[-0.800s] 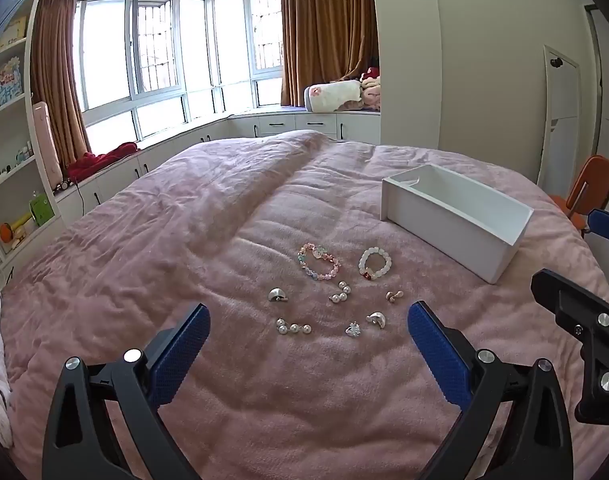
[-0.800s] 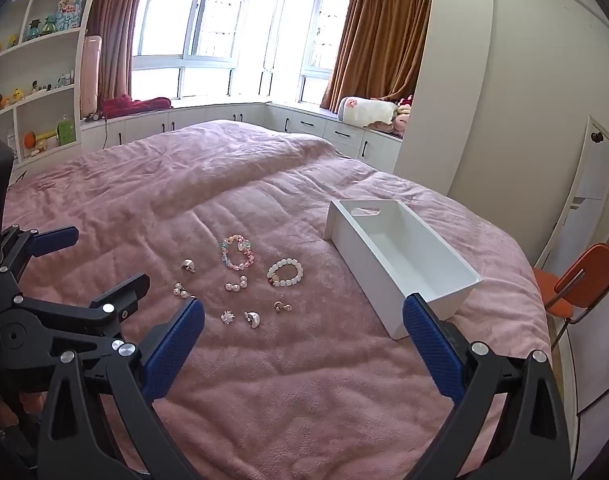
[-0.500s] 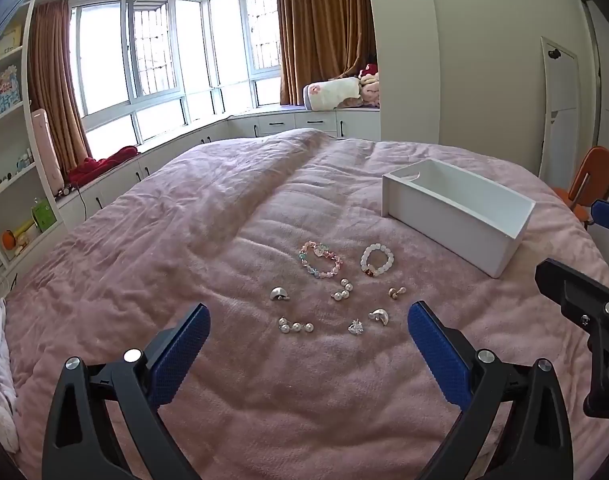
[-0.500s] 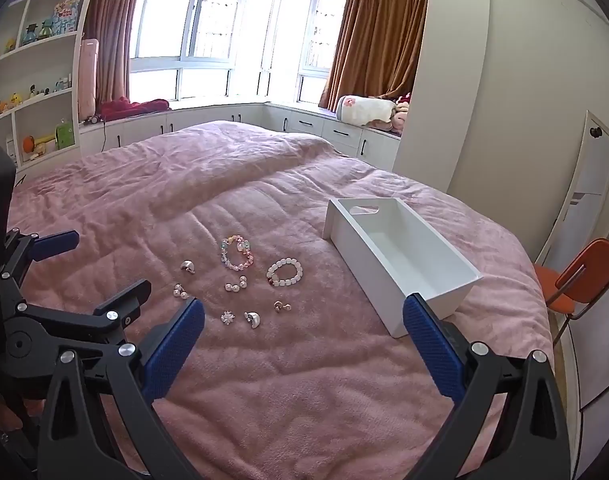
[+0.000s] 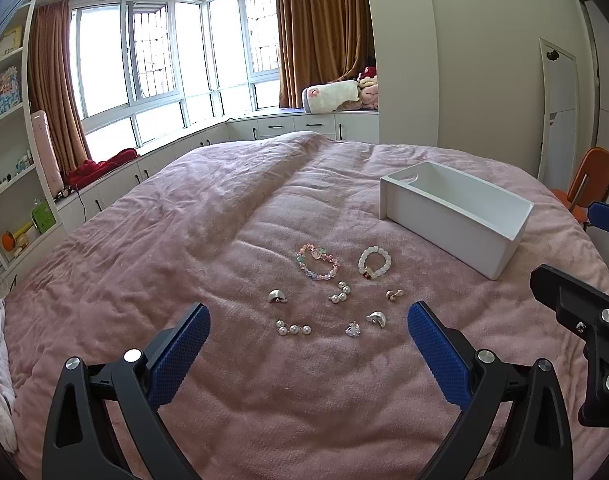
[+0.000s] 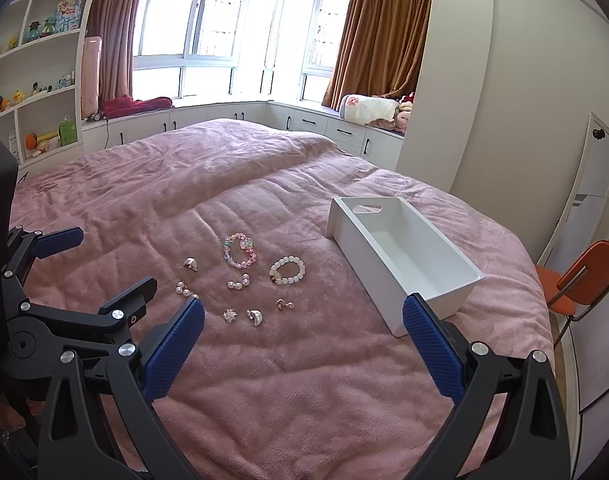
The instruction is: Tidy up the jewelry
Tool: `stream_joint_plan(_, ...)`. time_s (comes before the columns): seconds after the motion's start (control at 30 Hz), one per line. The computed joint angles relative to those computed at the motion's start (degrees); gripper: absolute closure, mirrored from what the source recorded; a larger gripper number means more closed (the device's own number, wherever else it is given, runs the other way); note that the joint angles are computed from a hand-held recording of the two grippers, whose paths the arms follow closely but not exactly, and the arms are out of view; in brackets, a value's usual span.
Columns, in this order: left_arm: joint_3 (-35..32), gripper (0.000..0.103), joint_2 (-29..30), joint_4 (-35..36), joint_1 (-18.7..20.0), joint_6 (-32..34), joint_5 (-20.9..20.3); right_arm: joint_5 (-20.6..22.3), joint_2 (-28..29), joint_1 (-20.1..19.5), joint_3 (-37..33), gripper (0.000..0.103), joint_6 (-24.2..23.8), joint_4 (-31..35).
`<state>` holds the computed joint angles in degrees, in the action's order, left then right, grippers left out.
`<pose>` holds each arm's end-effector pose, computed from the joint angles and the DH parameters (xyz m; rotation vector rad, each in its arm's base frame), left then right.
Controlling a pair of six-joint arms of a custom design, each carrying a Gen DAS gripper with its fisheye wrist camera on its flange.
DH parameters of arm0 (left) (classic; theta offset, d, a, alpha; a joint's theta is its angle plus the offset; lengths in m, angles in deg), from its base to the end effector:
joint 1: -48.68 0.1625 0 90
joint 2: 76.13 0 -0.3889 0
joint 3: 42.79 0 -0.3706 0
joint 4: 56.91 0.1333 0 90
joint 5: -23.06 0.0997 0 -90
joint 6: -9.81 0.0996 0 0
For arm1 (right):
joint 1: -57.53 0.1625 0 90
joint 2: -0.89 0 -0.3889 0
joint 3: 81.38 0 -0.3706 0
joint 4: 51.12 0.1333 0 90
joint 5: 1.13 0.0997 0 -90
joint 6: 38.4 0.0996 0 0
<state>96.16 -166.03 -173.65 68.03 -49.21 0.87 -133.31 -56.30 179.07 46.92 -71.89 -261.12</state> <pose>-0.2286 -0.3193 0.1988 0.4853 2.0426 -1.0915 0.2930 -0.3504 0.1653 0.8640 -2.0785 0.9931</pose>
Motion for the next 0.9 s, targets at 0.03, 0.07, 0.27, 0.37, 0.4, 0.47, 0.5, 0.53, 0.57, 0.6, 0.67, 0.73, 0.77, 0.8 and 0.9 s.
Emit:
stream_joint_plan(0.03,0.23,0.003,-0.14,-0.8,-0.08,0.24,0.02,0.29,-0.25,-0.01,0.13,0.005,0.09,0.03)
stream_joint_plan(0.07,0.36,0.003,-0.32,-0.78,-0.17,-0.12,0.21,0.65,-0.39,0.02,0.27,0.005,0.05,-0.17)
stream_joint_plan(0.27,0.16,0.004,-0.88,-0.7,0.01,-0.1,-0.11,0.11,0.06,0.28,0.23,0.016,-1.01,-1.3)
stream_joint_plan(0.37,-0.25,0.007,-0.7,0.09,0.29,-0.26,-0.5,0.06,-0.29,0.0,0.25,0.018,-0.17,-0.19)
stream_joint_plan(0.4,-0.26,0.007,-0.68,0.42,0.28,-0.39,-0.41,-0.03,-0.29,-0.02,0.16,0.019,0.11,0.2)
stream_joint_plan(0.47,-0.71,0.007,-0.18,0.52,0.73,0.13,-0.44,-0.22,-0.25,0.02,-0.03,0.019,0.21,0.33)
stream_joint_plan(0.5,-0.6,0.007,-0.07,0.06,0.78,0.74,-0.37,-0.26,-0.28,0.06,0.02,0.019,0.21,0.19)
stream_joint_plan(0.53,-0.62,0.007,0.11,0.09,0.66,0.65,-0.36,-0.27,-0.26,0.07,0.06,0.018,0.21,0.06)
stream_joint_plan(0.57,-0.62,0.007,0.12,-0.23,0.67,0.64,-0.55,-0.38,-0.19,0.12,-0.01,0.018,0.28,0.09)
stream_joint_plan(0.6,-0.5,0.007,0.05,-0.98,0.62,0.96,-0.7,-0.32,-0.24,0.05,0.05,0.018,0.27,0.13)
stream_joint_plan(0.67,-0.23,0.007,-0.23,-1.94,0.45,1.2,-0.64,-0.28,-0.37,0.0,0.08,0.018,0.33,0.4)
stream_joint_plan(0.73,-0.35,0.007,-0.57,-0.76,0.0,0.42,-0.41,-0.32,-0.38,-0.1,0.02,0.018,0.19,0.37)
stream_joint_plan(0.77,-0.35,0.007,-0.68,-0.47,-0.13,0.12,-0.27,-0.36,-0.37,-0.13,-0.05,0.018,0.17,0.35)
stream_joint_plan(0.8,-0.47,0.007,-0.77,0.0,-0.12,-0.23,-0.29,-0.38,-0.37,-0.14,-0.03,0.018,0.2,0.23)
stream_joint_plan(0.9,-0.63,0.007,-1.1,0.57,-0.08,-0.64,-0.51,-0.43,-0.42,-0.18,0.0,0.018,0.5,0.19)
